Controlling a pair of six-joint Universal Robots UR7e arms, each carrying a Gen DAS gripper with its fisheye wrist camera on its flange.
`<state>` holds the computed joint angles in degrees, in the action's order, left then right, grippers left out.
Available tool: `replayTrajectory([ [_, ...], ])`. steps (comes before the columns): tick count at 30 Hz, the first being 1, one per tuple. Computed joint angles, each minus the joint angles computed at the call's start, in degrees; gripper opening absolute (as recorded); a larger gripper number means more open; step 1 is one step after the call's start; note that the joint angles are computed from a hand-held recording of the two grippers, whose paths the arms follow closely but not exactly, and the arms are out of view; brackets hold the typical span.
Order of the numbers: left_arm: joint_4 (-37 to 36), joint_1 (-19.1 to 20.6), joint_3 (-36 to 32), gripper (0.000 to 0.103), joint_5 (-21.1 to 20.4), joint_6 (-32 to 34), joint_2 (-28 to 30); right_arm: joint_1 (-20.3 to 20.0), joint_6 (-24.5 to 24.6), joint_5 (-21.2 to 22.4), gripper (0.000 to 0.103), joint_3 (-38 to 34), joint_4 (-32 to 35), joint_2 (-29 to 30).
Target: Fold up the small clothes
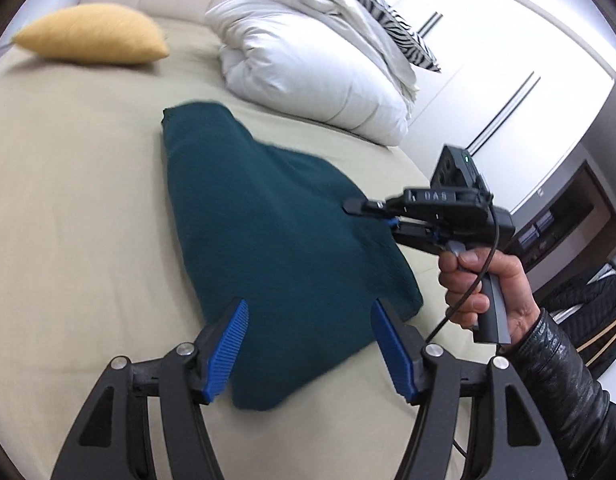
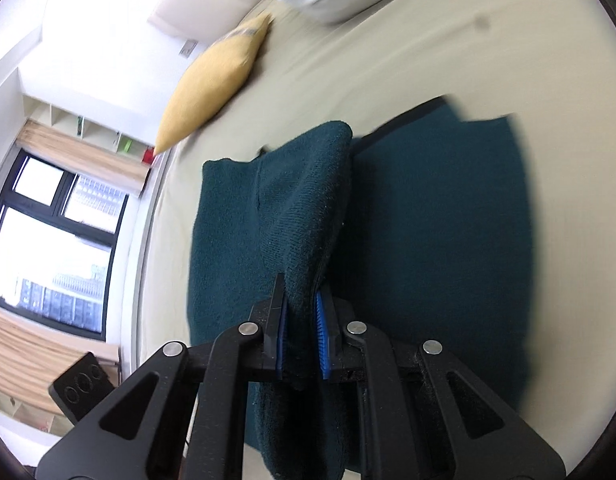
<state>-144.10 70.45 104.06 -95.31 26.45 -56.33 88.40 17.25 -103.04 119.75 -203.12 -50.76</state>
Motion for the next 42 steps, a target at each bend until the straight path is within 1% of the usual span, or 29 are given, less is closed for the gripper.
replayTrajectory([
  [5, -3.8, -3.1, -0.2, 0.067, 2.3, 0.3, 2.5, -3.1, 0.6, -0.2, 0.011, 7.3, -4.2, -4.9],
  [9, -5.6, -4.8, -1.1, 0.067, 4.7, -0.3, 5.0, -6.4, -1.0, 2.5, 0.011, 12.4, -7.1, -8.4],
  [11, -5.9, -5.3, -1.9, 0.067, 5.9, -0.8, 6.3, -7.4, -1.9, 3.7, 0.01, 13.7, -9.1, -8.3],
  [14, -6.8, -5.6, -2.6, 0.067, 7.6, -0.7, 7.9, -8.9, -2.7, 5.0, 0.01, 14.5, -9.9, -8.3],
  [16, -8.5, -5.4, -3.4, 0.067, 7.9, -0.2, 9.3, -10.6, -2.9, 7.2, 0.01, 16.1, -12.1, -8.7],
  [18, -9.7, -5.6, -4.1, 0.067, 9.2, 0.4, 10.8, -10.4, -1.7, 7.1, 0.01, 14.5, -13.0, -6.7],
  [20, -8.9, -5.6, -5.7, 0.067, 11.1, 0.8, 12.8, -11.1, -2.3, 7.5, 0.01, 14.2, -13.1, -5.7],
  [21, -8.5, -5.4, -6.4, 0.067, 11.5, 0.7, 13.6, -12.2, -3.2, 9.0, 0.01, 14.4, -14.0, -4.8],
  [22, -8.9, -5.2, -6.6, 0.067, 11.1, 0.8, 14.0, -13.2, -3.1, 10.9, 0.009, 14.7, -15.5, -4.0],
  [23, -9.4, -5.0, -6.5, 0.067, 10.8, 1.2, 14.1, -14.4, -2.7, 13.8, 0.009, 15.5, -18.5, -2.9],
  [24, -9.4, -5.0, -6.3, 0.067, 10.9, 1.4, 14.0, -14.7, -2.5, 14.5, 0.009, 15.8, -19.6, -2.6],
  [25, -9.4, -5.1, -6.1, 0.067, 11.0, 1.8, 13.7, -14.3, -2.2, 14.0, 0.01, 16.3, -20.4, -2.5],
  [26, -9.3, -5.2, -5.9, 0.067, 11.3, 2.0, 13.3, -12.6, -1.8, 11.1, 0.011, 16.7, -20.6, -2.6],
  [27, -9.2, -5.3, -5.7, 0.067, 11.5, 2.0, 13.0, -10.9, -1.4, 7.8, 0.014, 16.8, -20.1, -2.9],
  [28, -9.3, -5.4, -5.6, 0.067, 11.5, 1.9, 12.7, -8.1, 0.2, 2.1, 0.022, 17.1, -19.1, -3.7],
  [29, -9.9, -5.6, -5.3, 0.067, 11.4, 1.7, 12.2, -6.1, 1.9, -1.8, 0.025, 17.7, -18.7, -4.4],
  [30, -10.7, -5.8, -5.0, 0.067, 11.4, 1.7, 11.9, -4.5, 3.0, -4.1, 0.025, 18.3, -19.2, -4.8],
  [32, -13.1, -6.5, -4.4, 0.067, 10.9, 3.0, 11.6, -0.8, 2.0, -7.3, 0.025, 19.6, -23.3, -4.7],
  [34, -13.7, -7.1, -4.5, 0.067, 11.3, 3.9, 12.1, 2.3, 0.2, -8.7, 0.025, 19.4, -23.5, -4.4],
  [35, -13.4, -7.3, -4.9, 0.067, 11.8, 4.1, 12.7, 3.7, -0.6, -9.3, 0.025, 19.1, -21.8, -4.2],
  [37, -11.6, -7.5, -6.4, 0.067, 13.6, 3.9, 14.1, 5.7, -0.4, -13.9, 0.025, 17.9, -17.3, -3.3],
  [38, -9.1, -7.3, -7.7, 0.066, 15.2, 3.1, 15.4, 5.5, 0.3, -15.9, 0.025, 17.4, -15.2, -2.2],
  [39, -8.7, -6.8, -8.4, 0.066, 15.0, 3.1, 16.1, 4.6, 1.3, -15.6, 0.02, 17.7, -15.2, -1.4],
  [40, -9.5, -6.0, -8.4, 0.066, 13.4, 3.9, 16.3, 2.4, 3.0, -12.8, 0.018, 19.1, -17.7, 0.4],
  [41, -9.6, -5.6, -8.4, 0.066, 12.5, 4.1, 16.2, 0.6, 2.5, -9.6, 0.014, 20.5, -22.5, 2.0],
  [42, -9.3, -5.3, -8.6, 0.066, 11.9, 4.1, 16.1, -0.3, 1.9, -8.1, 0.011, 21.7, -27.9, 3.9],
])
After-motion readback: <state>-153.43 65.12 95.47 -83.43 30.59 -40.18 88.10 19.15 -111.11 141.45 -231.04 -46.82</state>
